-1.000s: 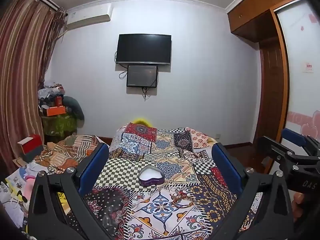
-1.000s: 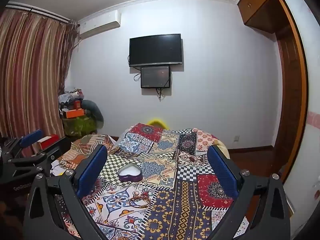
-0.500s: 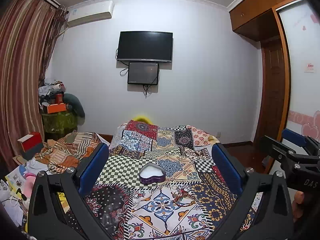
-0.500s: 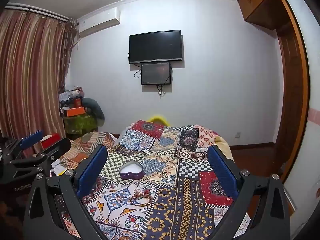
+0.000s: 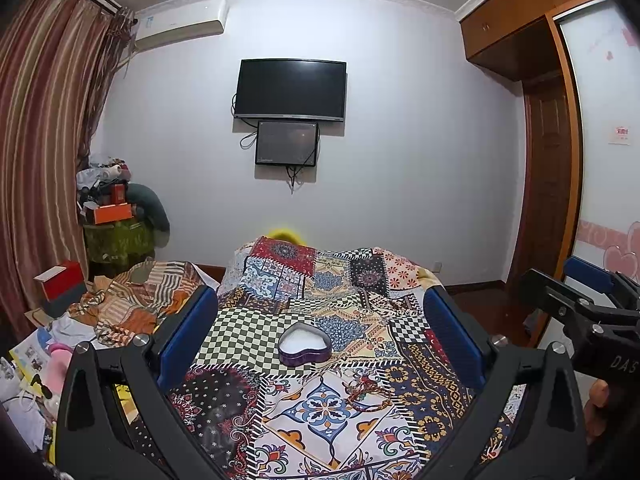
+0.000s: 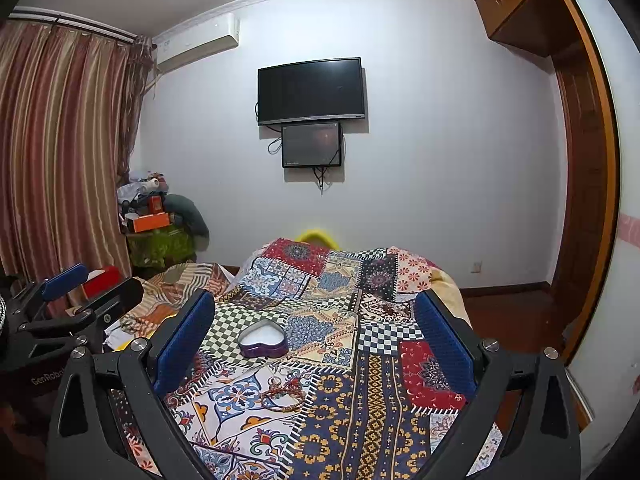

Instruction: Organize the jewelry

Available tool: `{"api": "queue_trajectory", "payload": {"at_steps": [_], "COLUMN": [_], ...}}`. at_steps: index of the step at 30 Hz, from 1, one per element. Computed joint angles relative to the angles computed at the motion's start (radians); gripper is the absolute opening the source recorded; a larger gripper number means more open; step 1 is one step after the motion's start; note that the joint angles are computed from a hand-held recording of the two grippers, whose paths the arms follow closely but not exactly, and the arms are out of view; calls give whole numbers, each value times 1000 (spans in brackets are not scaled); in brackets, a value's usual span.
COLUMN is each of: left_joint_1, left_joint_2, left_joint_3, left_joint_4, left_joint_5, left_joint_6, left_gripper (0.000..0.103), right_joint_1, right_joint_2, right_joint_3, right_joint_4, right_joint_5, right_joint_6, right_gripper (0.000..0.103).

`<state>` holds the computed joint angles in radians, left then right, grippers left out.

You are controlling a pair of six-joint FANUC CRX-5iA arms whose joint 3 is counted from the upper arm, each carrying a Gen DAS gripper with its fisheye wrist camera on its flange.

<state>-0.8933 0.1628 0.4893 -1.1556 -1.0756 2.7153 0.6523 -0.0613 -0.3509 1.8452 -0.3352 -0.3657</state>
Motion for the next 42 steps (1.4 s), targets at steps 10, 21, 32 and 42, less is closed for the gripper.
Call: {"api": "queue_trajectory", "payload": {"at_steps": [10, 21, 32, 42], "left_joint_1": [2, 4, 5, 9], "left_joint_2": [-3, -4, 1, 5], "left_joint_3": [-3, -3, 5, 8], "left_joint_4": [5, 10, 18, 31], "left_joint_5": [0, 3, 4, 15], "left_joint_6": [-1, -2, -8, -15], "left_gripper": [103, 103, 103, 103], "right_joint_1": [0, 5, -3, -3], "right_joint_2": [1, 2, 1, 0], "right_joint_3": [-1, 5, 4, 4], "right_joint_4": [-1, -23, -14, -21], "right_joint_5": [0, -2, 10, 12], "right_joint_6": [-2, 20, 8, 12], "right_gripper": [99, 99, 99, 99]}}
